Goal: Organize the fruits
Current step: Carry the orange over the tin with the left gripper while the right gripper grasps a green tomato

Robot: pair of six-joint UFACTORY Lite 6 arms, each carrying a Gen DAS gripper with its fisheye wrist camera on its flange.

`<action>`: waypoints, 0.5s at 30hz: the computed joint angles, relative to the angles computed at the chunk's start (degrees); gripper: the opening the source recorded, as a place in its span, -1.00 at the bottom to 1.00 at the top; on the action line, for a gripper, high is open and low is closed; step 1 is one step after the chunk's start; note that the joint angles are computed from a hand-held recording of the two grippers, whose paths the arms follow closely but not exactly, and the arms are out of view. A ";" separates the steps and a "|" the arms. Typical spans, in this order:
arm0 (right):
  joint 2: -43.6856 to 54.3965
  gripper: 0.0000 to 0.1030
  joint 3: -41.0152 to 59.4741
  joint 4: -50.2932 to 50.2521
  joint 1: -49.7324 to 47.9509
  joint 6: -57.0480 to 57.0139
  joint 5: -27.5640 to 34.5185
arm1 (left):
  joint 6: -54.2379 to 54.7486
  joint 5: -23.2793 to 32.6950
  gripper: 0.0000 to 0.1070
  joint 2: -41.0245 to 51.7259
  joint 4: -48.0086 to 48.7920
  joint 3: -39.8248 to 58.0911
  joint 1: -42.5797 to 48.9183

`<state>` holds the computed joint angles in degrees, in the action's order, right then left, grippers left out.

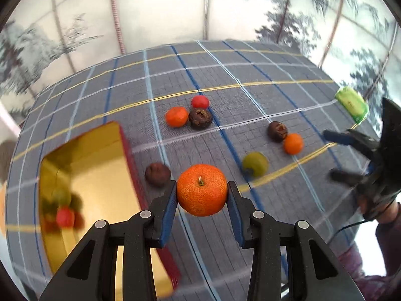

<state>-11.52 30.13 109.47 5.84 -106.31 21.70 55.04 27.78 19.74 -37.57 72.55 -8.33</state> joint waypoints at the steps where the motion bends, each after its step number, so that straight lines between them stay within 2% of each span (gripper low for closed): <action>1: 2.06 0.64 2.28 0.49 3.46 -0.25 -1.62 | 0.90 -0.26 -0.25 -2.35 -1.21 -2.37 0.46; 4: 10.60 0.64 10.15 0.21 11.03 0.11 -6.19 | 3.31 -0.94 -0.25 -10.39 -4.18 -10.45 3.78; 7: 19.89 0.58 18.67 -5.62 14.91 6.42 -9.31 | 6.17 0.27 -0.25 -15.27 -7.15 -15.58 9.21; 15: 33.06 0.43 31.57 -31.48 15.07 35.20 -10.39 | 14.71 3.67 -0.25 -20.21 -13.00 -22.93 24.28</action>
